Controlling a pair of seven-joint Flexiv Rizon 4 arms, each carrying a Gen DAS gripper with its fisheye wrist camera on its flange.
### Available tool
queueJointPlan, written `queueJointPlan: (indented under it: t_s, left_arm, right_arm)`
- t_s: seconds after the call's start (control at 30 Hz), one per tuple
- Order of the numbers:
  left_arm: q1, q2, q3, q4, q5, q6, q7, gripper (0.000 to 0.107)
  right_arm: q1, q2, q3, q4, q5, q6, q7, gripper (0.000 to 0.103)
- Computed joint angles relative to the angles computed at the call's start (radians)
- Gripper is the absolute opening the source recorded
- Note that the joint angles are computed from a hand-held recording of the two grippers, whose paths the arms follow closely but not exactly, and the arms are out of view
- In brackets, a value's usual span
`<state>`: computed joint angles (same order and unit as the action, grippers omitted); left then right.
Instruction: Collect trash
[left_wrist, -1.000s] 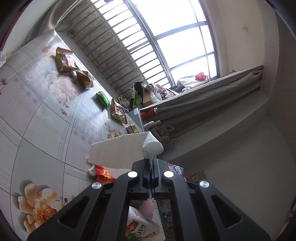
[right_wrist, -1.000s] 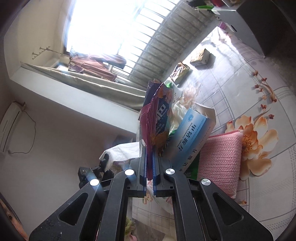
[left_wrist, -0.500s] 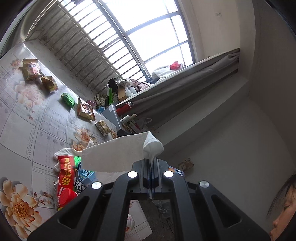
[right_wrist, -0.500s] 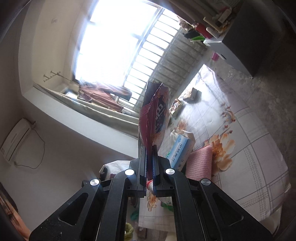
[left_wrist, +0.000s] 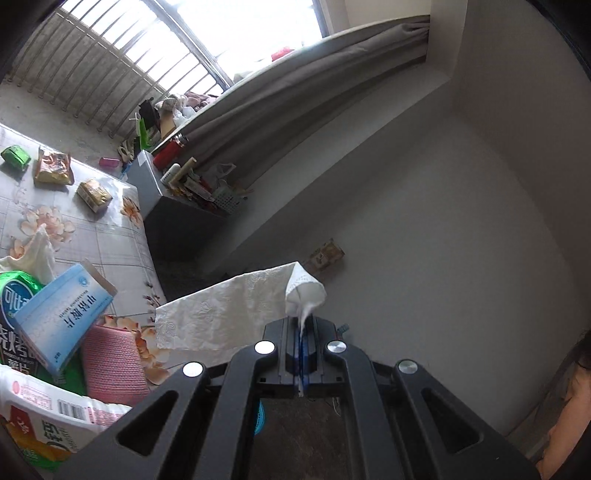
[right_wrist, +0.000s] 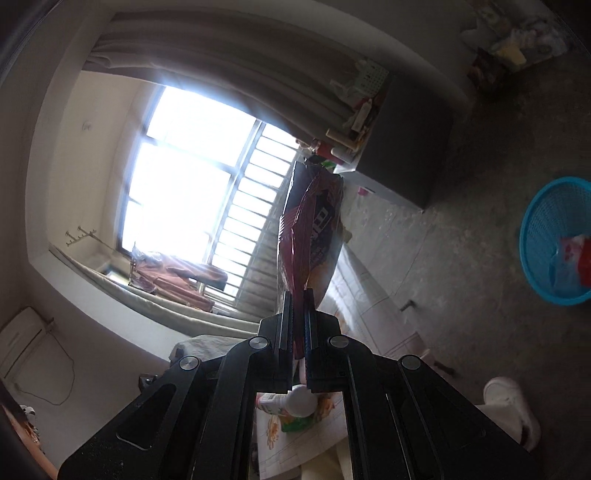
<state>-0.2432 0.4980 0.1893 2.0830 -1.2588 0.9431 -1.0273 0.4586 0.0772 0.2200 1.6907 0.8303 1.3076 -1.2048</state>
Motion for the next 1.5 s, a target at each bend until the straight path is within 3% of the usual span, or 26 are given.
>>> queueJointPlan:
  t_s: [0.2, 0.4, 0.57, 0.73, 0.93, 1.07, 1.27, 1.37, 1.4, 1.43, 1.5]
  left_arm:
    - [-0.041, -0.118, -0.079, -0.081, 0.009, -0.032, -0.013, 0.0]
    - [-0.067, -0.244, -0.168, -0.153, 0.065, -0.031, -0.054, 0.0]
    - [-0.09, -0.363, -0.238, -0.23, 0.138, -0.02, -0.083, 0.0]
    - [-0.091, -0.497, -0.299, -0.331, 0.29, -0.035, -0.159, 0.0]
    - [-0.089, -0.667, -0.349, -0.457, 0.521, -0.068, -0.318, 0.0]
    - [-0.091, -0.77, -0.355, -0.555, 0.7, -0.143, -0.437, 0.0]
    - [-0.092, -0.834, -0.351, -0.603, 0.825, -0.159, -0.514, 0.0]
    - [-0.09, -0.851, -0.346, -0.616, 0.862, -0.171, -0.543, 0.0]
    - [-0.09, -0.856, -0.343, -0.619, 0.875, -0.176, -0.552, 0.001]
    - [-0.091, -0.861, -0.339, -0.623, 0.89, -0.18, -0.563, 0.001]
    - [-0.089, -0.866, -0.336, -0.622, 0.907, -0.184, -0.58, 0.001]
  right_arm:
    - [-0.016, 0.087, -0.017, 0.131, -0.038, 0.086, 0.081, 0.003]
    - [-0.013, 0.108, -0.041, 0.221, -0.119, 0.142, 0.178, 0.003]
    - [-0.098, 0.13, 0.004, 0.329, -0.33, 0.182, 0.393, 0.003]
    - [-0.232, 0.165, 0.048, 0.431, -0.596, 0.116, 0.613, 0.003]
    - [-0.241, 0.152, 0.014, 0.488, -0.753, 0.029, 0.729, 0.003]
    - [-0.22, 0.093, -0.018, 0.484, -0.802, -0.016, 0.737, 0.003]
    - [-0.196, -0.056, -0.044, 0.432, -0.817, -0.02, 0.704, 0.004]
    - [-0.189, -0.154, -0.043, 0.385, -0.797, -0.036, 0.651, 0.013]
    - [-0.194, -0.185, -0.034, 0.358, -0.748, -0.074, 0.608, 0.028]
    - [-0.201, -0.21, -0.025, 0.331, -0.706, -0.123, 0.572, 0.036]
    - [-0.201, -0.229, -0.031, 0.324, -0.714, -0.184, 0.589, 0.041]
